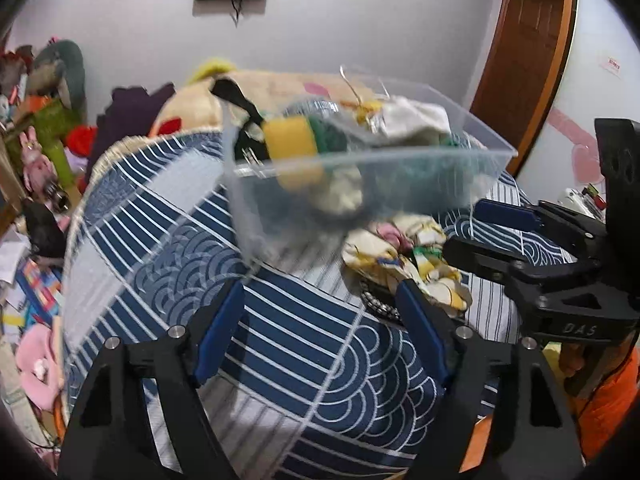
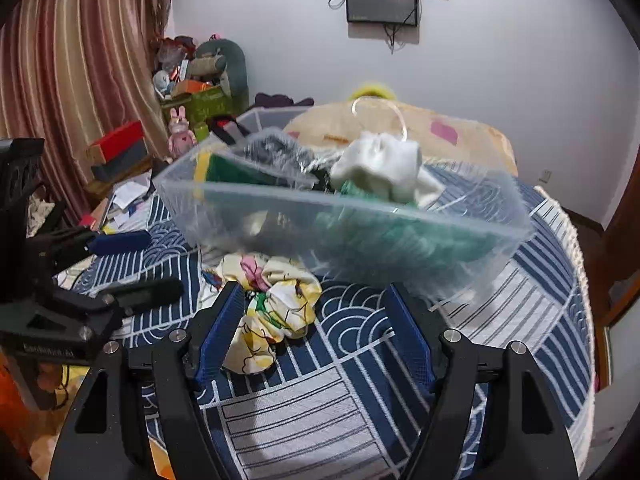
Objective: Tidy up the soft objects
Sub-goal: 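Grasp the black beaded bracelet with the left tool while the right grasps the floral scrunchie, then drop the bracelet into the box with the left tool while the right drops the scrunchie in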
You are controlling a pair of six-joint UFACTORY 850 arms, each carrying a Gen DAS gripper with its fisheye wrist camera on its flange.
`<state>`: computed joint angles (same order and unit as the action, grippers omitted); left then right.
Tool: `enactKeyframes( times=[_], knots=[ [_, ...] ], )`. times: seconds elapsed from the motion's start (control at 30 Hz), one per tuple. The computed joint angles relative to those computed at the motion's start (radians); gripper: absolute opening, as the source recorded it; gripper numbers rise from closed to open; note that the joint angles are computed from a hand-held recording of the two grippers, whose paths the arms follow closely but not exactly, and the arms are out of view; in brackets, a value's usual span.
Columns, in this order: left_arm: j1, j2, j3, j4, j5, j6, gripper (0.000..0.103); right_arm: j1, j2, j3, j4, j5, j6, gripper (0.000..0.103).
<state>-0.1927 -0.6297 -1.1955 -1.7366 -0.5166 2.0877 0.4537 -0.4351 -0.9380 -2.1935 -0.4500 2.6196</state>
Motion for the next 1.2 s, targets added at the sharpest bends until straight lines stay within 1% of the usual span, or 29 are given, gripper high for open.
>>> enactKeyframes(
  times=[0.07,0.1,0.17,0.2,0.27,0.3,0.33,0.37,0.43,0.5,0.53,0.6,0.67,0.7,0.73,0.77,0.83,0.9,0.97,1.03,1.1,1.2],
  knots=[
    [-0.006,-0.012,-0.009,0.029,-0.004,-0.030,0.076,-0.001,-0.013,-0.013,0.018,0.016,-0.020,0.058],
    [-0.013,-0.017,-0.012,0.029,0.001,-0.028,0.075,-0.001,-0.019,-0.019,0.026,0.025,-0.031,0.055],
    [-0.027,-0.028,-0.016,0.023,0.027,-0.014,0.069,-0.003,-0.032,-0.028,0.036,0.043,-0.044,0.043],
    [-0.033,-0.030,-0.013,0.001,0.042,0.012,0.069,-0.005,-0.036,-0.031,0.028,0.050,-0.037,0.041],
    [-0.040,-0.023,0.003,-0.073,0.051,0.096,0.069,-0.009,-0.036,-0.027,-0.038,0.059,0.026,0.031],
    [-0.044,-0.019,0.011,-0.100,0.058,0.127,0.069,-0.009,-0.034,-0.023,-0.065,0.059,0.052,0.028],
    [-0.045,-0.017,0.016,-0.112,0.059,0.140,0.068,-0.007,-0.031,-0.018,-0.091,0.060,0.081,0.020],
    [-0.047,-0.015,0.020,-0.126,0.061,0.155,0.068,-0.006,-0.029,-0.015,-0.091,0.052,0.090,0.014],
    [-0.048,-0.011,0.027,-0.135,0.060,0.164,0.068,0.010,-0.020,-0.003,-0.005,-0.004,0.031,0.013],
    [-0.044,-0.015,0.019,-0.116,0.058,0.140,0.068,0.013,-0.007,0.013,0.009,-0.034,0.032,0.012],
    [-0.043,-0.019,0.012,-0.111,0.059,0.132,0.066,0.013,0.006,0.026,0.008,-0.048,0.044,0.012],
    [-0.045,-0.016,0.015,-0.122,0.058,0.140,0.057,0.015,0.025,0.046,0.020,-0.071,0.044,0.012],
    [-0.048,-0.014,0.017,-0.102,0.046,0.141,0.038,0.014,0.045,0.067,0.022,-0.090,0.051,0.012],
    [-0.050,-0.013,0.018,-0.102,0.042,0.151,0.033,0.013,0.053,0.076,0.017,-0.096,0.061,0.012],
    [-0.052,-0.011,0.020,-0.096,0.037,0.154,0.022,0.014,0.061,0.084,0.020,-0.105,0.064,0.012],
    [-0.056,-0.008,0.025,-0.098,0.032,0.168,0.014,0.017,0.067,0.090,0.035,-0.117,0.056,0.012],
    [-0.064,-0.002,0.036,-0.128,0.036,0.212,0.007,0.023,0.079,0.100,0.059,-0.139,0.039,0.012],
    [-0.067,0.004,0.045,-0.150,0.036,0.237,0.007,0.025,0.090,0.110,0.054,-0.148,0.050,0.012],
    [-0.062,0.010,0.050,-0.124,0.022,0.205,0.006,0.026,0.102,0.122,0.050,-0.162,0.059,0.012],
    [-0.056,0.021,0.059,-0.133,0.007,0.211,0.006,0.029,0.111,0.126,0.054,-0.173,0.056,0.012],
    [-0.046,0.039,0.072,-0.155,-0.014,0.224,0.006,0.030,0.130,0.141,0.052,-0.189,0.059,0.012],
    [-0.033,0.063,0.076,-0.155,-0.053,0.199,0.006,0.039,0.151,0.152,0.057,-0.219,0.058,0.012]
  ],
)
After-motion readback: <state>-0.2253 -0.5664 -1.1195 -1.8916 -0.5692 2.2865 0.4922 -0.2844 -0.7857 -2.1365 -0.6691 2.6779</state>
